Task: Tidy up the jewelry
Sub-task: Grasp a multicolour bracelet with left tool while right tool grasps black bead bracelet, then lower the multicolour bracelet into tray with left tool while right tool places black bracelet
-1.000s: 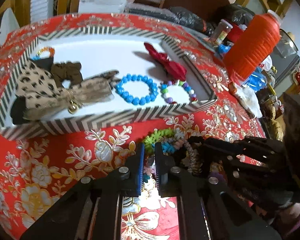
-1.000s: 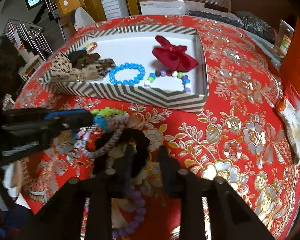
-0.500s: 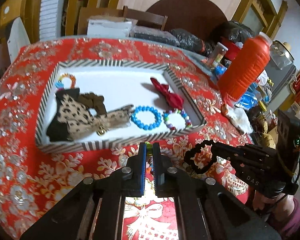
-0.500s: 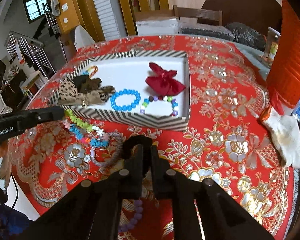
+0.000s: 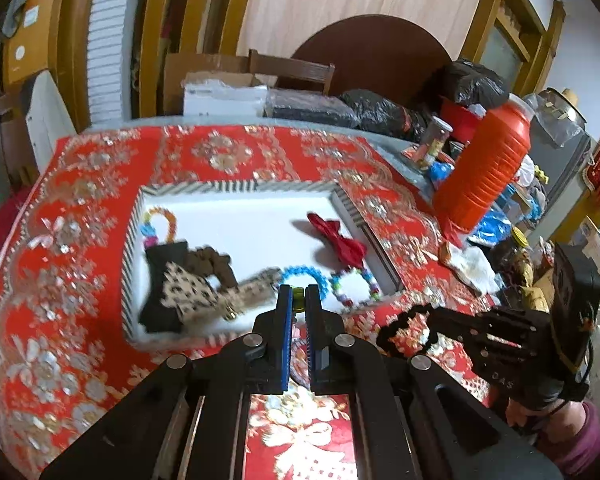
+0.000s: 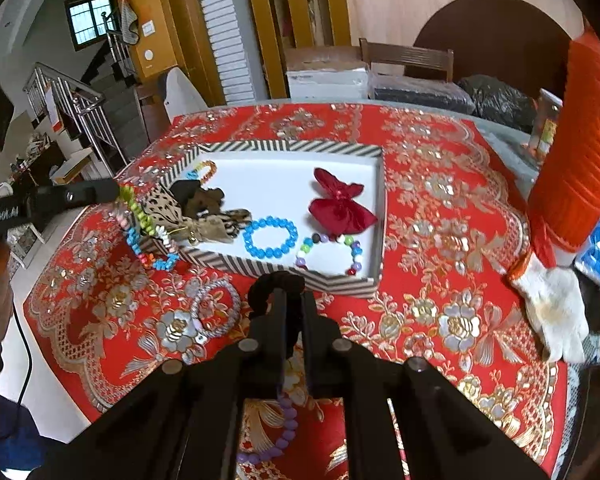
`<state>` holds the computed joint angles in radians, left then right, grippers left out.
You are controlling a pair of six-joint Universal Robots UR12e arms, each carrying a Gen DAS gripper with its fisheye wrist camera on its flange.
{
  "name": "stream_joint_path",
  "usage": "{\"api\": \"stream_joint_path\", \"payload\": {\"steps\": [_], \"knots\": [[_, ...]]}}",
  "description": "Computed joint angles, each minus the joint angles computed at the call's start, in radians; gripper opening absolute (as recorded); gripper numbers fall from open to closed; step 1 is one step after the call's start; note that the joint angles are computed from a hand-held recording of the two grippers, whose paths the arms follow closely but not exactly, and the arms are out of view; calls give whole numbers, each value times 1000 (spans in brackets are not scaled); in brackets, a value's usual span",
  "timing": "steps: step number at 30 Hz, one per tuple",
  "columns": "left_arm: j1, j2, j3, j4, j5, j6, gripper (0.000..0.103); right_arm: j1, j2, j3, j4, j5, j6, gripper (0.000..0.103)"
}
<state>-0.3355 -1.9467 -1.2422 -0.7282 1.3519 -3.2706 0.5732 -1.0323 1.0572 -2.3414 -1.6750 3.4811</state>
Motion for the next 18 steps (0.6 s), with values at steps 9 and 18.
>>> {"api": "stream_joint_path", "payload": {"steps": [9,18], "knots": [[-5,-47,85,-23,89,25,0,-1,31,-64,34,-4,-37,7],[-9,-118,192,-68,155,47,0,-9,83,-157,83,-6,-55,7]]}}
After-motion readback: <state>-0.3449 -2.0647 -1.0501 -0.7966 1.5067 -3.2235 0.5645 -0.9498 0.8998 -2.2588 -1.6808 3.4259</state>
